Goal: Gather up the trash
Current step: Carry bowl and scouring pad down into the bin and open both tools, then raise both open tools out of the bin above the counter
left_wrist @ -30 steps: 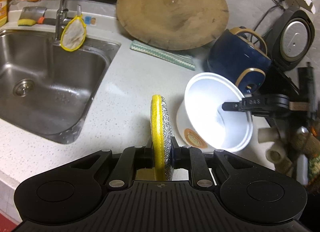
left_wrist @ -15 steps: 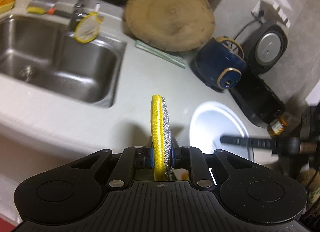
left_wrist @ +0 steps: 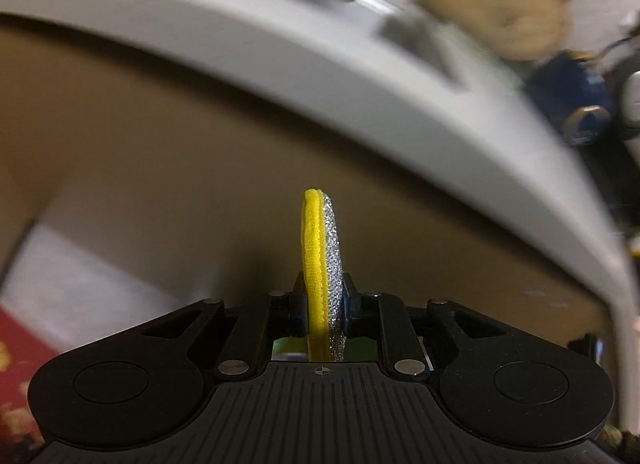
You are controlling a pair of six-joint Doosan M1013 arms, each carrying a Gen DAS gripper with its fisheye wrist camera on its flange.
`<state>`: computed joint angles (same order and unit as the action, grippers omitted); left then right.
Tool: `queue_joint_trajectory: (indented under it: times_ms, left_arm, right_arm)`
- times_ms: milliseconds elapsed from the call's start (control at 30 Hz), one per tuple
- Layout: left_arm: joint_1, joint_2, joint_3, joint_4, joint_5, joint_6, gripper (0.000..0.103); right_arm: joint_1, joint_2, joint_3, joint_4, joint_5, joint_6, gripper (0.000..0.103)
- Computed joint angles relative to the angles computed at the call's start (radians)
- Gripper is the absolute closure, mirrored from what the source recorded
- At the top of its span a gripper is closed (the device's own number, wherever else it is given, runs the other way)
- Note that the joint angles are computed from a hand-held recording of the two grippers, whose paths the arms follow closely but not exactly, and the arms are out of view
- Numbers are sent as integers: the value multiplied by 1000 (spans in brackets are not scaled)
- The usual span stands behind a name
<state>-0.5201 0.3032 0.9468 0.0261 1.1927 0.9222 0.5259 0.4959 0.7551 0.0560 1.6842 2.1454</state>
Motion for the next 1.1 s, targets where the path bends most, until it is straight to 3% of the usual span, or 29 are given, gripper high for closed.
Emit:
queue_joint_trajectory:
  times_ms: [100, 167, 200, 233, 300, 533, 800, 867, 967, 1100]
  left_arm:
    - [6, 3, 21, 12, 24, -9, 85]
    - [10, 10, 21, -9, 40, 12, 85]
    - [10, 14, 20, -21, 51, 26, 85]
    - [9, 19, 16, -31, 64, 41, 85]
    - [7, 24, 17, -55, 79, 56, 85]
    - [-6, 52, 42, -209, 132, 106, 85]
    - [-10, 115, 49, -416, 97, 161, 85]
    - [-12, 128, 74, -407, 87, 115, 82]
    - [-22, 156, 74, -303, 170, 59, 82]
    - [-11, 146, 96, -301, 190, 61, 82]
  right_arm:
    - [-7, -8, 103, 55, -120, 32, 91]
    - [-18, -5, 154, 93, -191, 42, 63]
    - [-19, 5, 162, 96, -192, 65, 40]
    - [-21, 9, 174, 98, -204, 88, 37]
    - [-20, 4, 200, 89, -217, 105, 37]
    - [-5, -45, 196, -62, -146, 109, 37]
    - [43, -117, 209, -293, -111, 136, 35]
    - [45, -123, 209, -283, -112, 146, 35]
    - [41, -129, 211, -246, -123, 149, 35]
    - [57, -127, 195, -261, -118, 115, 35]
